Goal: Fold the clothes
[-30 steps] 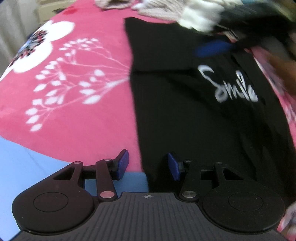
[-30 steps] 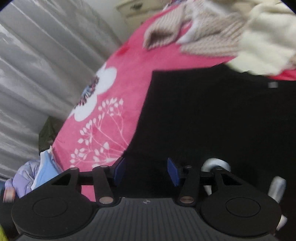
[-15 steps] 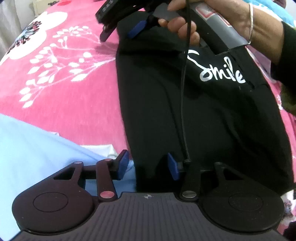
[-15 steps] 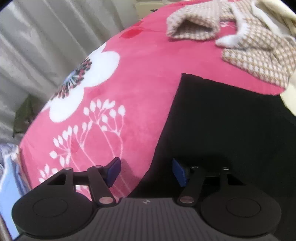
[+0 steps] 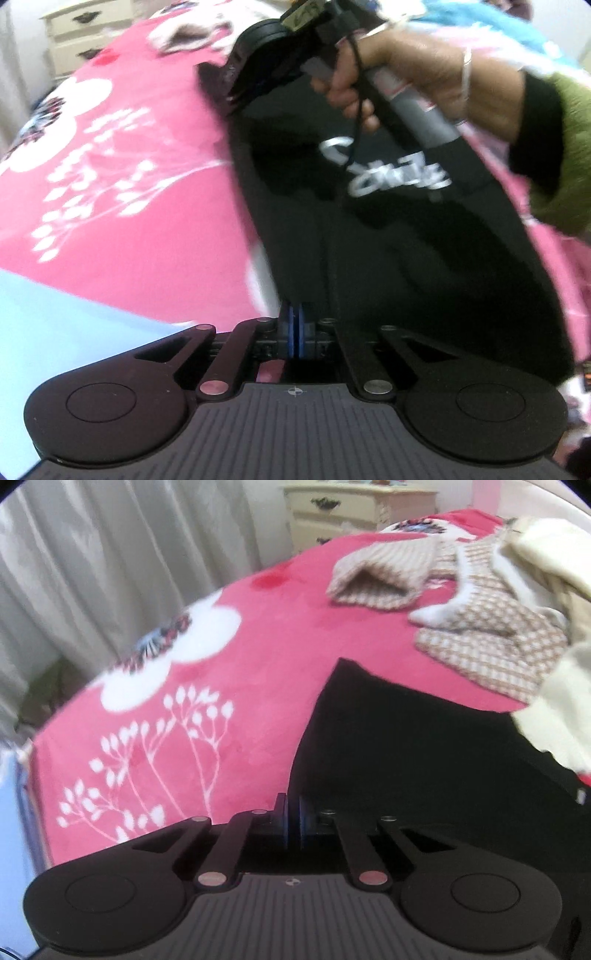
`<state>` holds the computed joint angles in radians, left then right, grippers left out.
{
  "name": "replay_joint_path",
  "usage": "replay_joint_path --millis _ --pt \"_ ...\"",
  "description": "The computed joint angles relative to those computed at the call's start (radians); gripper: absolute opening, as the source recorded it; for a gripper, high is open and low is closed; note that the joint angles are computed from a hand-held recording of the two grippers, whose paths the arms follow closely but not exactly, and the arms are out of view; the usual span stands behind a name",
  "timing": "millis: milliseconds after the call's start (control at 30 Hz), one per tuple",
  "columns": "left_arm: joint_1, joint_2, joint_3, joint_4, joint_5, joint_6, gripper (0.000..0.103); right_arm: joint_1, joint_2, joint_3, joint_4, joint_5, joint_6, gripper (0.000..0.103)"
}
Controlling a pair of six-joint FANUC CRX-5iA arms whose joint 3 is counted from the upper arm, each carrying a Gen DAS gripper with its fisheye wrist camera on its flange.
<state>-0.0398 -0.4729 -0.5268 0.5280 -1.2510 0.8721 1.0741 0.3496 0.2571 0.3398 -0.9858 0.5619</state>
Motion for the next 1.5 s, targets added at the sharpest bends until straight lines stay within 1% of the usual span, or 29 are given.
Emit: replay_joint_path --millis 67,167,333,467,600,767,867,1033,1233,1333,1367,1400,1433,1467,1500 --pt "-0.016 0.008 0.001 0.036 0.002 -0.029 0.000 -0.002 -0.060 -0.074 0.026 0.045 -0.045 0.006" --pt "-0.046 0.029 -0.003 0.106 0.018 -0.048 0.000 -0.007 -0.146 -0.177 0.078 0.082 -0.118 0.006" --pt "-0.145 0.080 -0.001 0.214 0.061 -0.081 0.000 -0.029 -0.314 -0.349 0.132 0.117 -0.253 0.006" --pt "-0.242 0.135 0.021 0.258 0.088 -0.109 0.000 -0.039 -0.433 -0.462 0.168 0.104 -0.332 0.005" --pt "-0.323 0.202 0.042 0.297 0.102 -0.136 0.000 -0.034 -0.539 -0.564 0.212 0.067 -0.393 0.005" --pt "-0.395 0.283 0.071 0.325 0.104 -0.160 0.000 -0.023 -0.649 -0.667 0.239 0.008 -0.442 0.005" --pt "-0.449 0.334 0.093 0.332 0.122 -0.163 0.000 -0.020 -0.703 -0.722 0.254 -0.010 -0.472 0.005" --pt "-0.520 0.404 0.121 0.357 0.147 -0.179 0.000 -0.009 -0.765 -0.781 0.277 -0.043 -0.498 0.005" --pt "-0.560 0.449 0.139 0.375 0.156 -0.199 0.001 0.008 -0.807 -0.841 0.299 -0.099 -0.536 0.005" --pt "-0.592 0.467 0.147 0.355 0.197 -0.185 0.002 0.020 -0.785 -0.857 0.315 -0.145 -0.537 0.006" --pt "-0.604 0.475 0.153 0.336 0.212 -0.168 0.002 0.024 -0.770 -0.853 0.311 -0.167 -0.526 0.009" --pt "-0.611 0.485 0.158 0.328 0.215 -0.156 0.005 0.028 -0.750 -0.846 0.303 -0.191 -0.510 0.016" --pt "-0.616 0.495 0.163 0.324 0.214 -0.146 0.014 0.031 -0.730 -0.839 0.296 -0.215 -0.495 0.022" --pt "-0.616 0.500 0.169 0.322 0.208 -0.131 0.020 0.034 -0.710 -0.832 0.289 -0.238 -0.480 0.032" --pt "-0.610 0.496 0.165 0.331 0.203 -0.122 0.029 0.040 -0.709 -0.830 0.288 -0.251 -0.482 0.034"
